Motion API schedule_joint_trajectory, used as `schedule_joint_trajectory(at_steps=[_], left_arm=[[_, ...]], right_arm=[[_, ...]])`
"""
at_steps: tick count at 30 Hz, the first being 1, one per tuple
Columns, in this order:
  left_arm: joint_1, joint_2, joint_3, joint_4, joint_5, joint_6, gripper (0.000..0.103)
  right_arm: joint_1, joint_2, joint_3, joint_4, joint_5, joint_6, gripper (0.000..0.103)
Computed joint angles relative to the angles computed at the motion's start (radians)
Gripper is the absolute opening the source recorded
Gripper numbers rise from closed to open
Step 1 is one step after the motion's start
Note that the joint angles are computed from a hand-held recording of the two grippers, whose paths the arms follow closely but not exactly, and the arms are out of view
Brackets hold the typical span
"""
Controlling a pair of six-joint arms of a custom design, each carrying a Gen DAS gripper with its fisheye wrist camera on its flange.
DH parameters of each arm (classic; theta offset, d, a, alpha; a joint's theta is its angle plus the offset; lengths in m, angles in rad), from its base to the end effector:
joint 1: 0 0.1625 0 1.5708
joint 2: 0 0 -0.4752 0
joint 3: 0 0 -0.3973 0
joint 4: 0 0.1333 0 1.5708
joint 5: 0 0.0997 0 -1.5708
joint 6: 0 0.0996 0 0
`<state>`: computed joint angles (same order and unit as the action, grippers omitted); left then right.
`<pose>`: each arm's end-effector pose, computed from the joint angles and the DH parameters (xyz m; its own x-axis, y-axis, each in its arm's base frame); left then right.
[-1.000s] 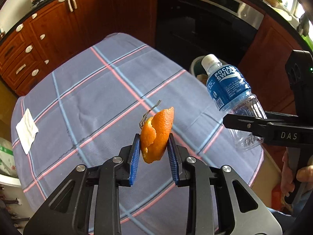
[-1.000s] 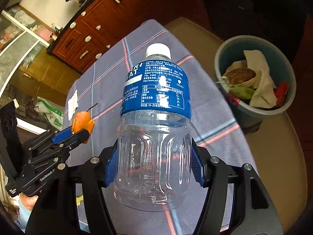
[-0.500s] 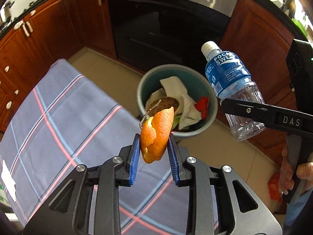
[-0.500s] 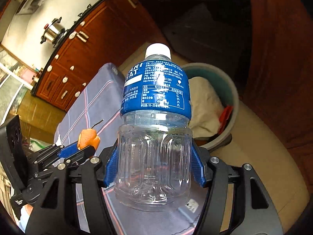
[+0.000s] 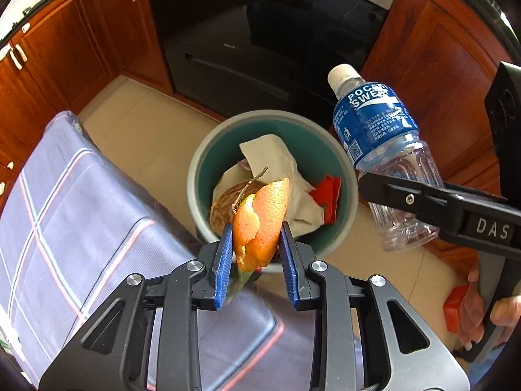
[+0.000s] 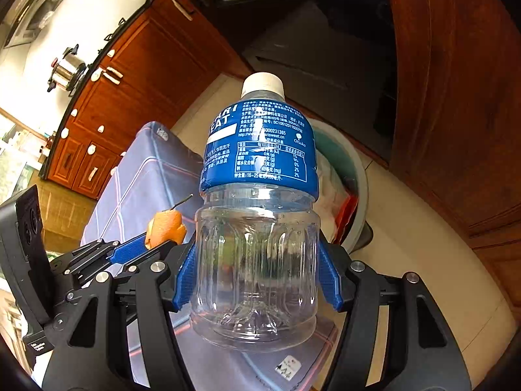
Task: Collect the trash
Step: 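Carry the orange peel and bottle over the bin and open both grippers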
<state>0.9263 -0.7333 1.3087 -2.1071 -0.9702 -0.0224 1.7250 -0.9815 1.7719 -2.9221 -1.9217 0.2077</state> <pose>-0.3187 -0.7397 0.1784 -0.6595 0.4953 -0.5654 0.5857 0.8101 0.0264 0.2020 -0.6545 0.2490 -0.9623 0.2082 0.1751 0.0699 0.8112 -0.5805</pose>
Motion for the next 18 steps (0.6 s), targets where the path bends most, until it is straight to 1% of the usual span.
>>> schedule_joint_trajectory(at_steps=[6,10,13,14,15,16,17,18], left_arm=[[0.012,0.052,-0.060,0.019,-0.006,0.014,0.029],[0.024,0.081,-0.100,0.033,-0.008,0.021,0.029],[0.031,0.097,-0.120,0.045,-0.012,0.015,0.030],[0.035,0.102,-0.127,0.050,-0.014,0.013,0.031],[0.038,0.105,-0.130,0.052,-0.018,0.013,0.032],[0.041,0.109,-0.134,0.060,-0.018,0.012,0.035],[0.042,0.113,-0.136,0.067,-0.012,0.009,0.047],[0.042,0.116,-0.138,0.074,0.002,0.005,0.063]], right_arm=[[-0.018,0.019,-0.024,0.012,-0.016,0.015,0.060],[-0.020,0.042,-0.050,0.025,-0.042,0.024,0.060],[-0.023,0.058,-0.069,0.033,-0.045,0.031,0.060],[-0.025,0.064,-0.074,0.035,-0.042,0.034,0.061],[-0.028,0.068,-0.078,0.043,-0.029,0.034,0.069],[-0.033,0.071,-0.082,0.050,-0.013,0.033,0.076],[-0.033,0.076,-0.089,0.060,-0.004,0.036,0.085],[-0.034,0.080,-0.094,0.065,-0.001,0.038,0.085]])
